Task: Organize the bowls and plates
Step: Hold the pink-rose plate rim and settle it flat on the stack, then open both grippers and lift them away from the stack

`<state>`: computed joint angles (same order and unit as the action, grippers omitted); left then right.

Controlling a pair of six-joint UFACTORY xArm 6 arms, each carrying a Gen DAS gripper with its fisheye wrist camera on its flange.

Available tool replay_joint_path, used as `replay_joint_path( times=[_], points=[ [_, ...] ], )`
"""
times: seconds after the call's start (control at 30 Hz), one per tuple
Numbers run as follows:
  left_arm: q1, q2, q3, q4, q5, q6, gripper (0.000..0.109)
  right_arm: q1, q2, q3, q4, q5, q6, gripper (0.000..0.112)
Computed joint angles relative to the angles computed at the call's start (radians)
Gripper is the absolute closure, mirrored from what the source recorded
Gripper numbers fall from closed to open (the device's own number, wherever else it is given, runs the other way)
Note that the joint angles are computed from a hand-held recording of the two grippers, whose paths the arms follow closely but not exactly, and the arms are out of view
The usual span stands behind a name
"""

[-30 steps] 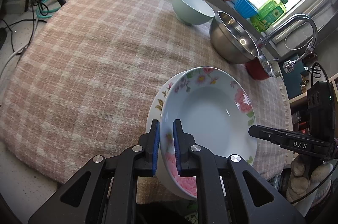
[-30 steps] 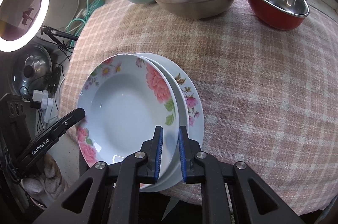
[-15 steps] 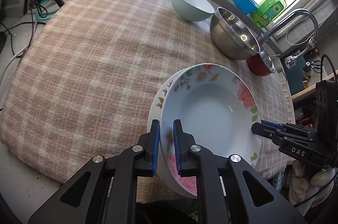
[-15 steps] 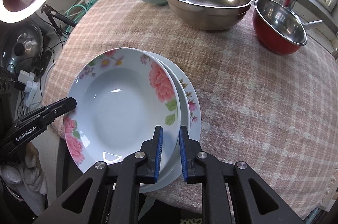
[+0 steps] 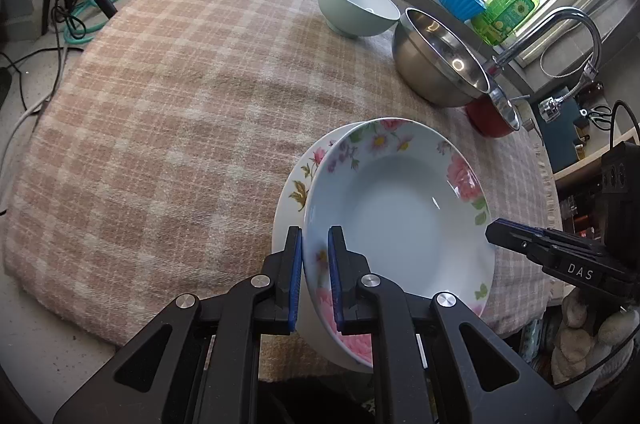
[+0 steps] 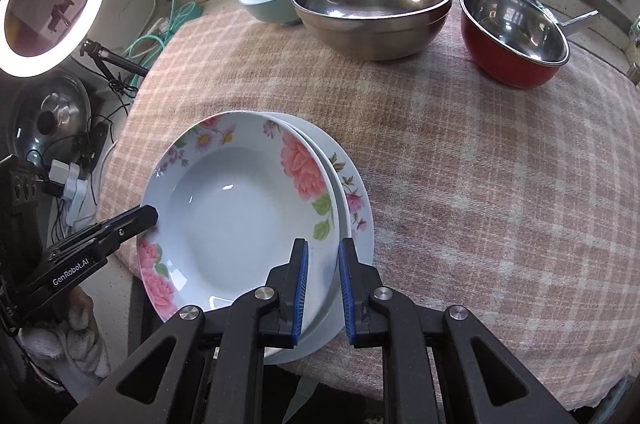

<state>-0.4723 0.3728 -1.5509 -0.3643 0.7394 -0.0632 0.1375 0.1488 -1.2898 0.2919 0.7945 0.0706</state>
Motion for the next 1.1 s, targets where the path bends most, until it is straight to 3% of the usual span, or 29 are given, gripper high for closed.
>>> replay_joint_path(
  times=[0.6, 1.1],
  points=[
    [0.003, -0.017, -0.01, 0.009, -0.004, 0.009, 0.098, -0.003, -0.029, 0.008, 0.017, -0.031, -0.008, 0.097],
    [0.02, -0.008, -0.105, 0.026, 0.031, 0.046, 0.098, -0.024, -0.135, 0.089, -0.065, -0.144, 0.092, 0.097]
  ],
)
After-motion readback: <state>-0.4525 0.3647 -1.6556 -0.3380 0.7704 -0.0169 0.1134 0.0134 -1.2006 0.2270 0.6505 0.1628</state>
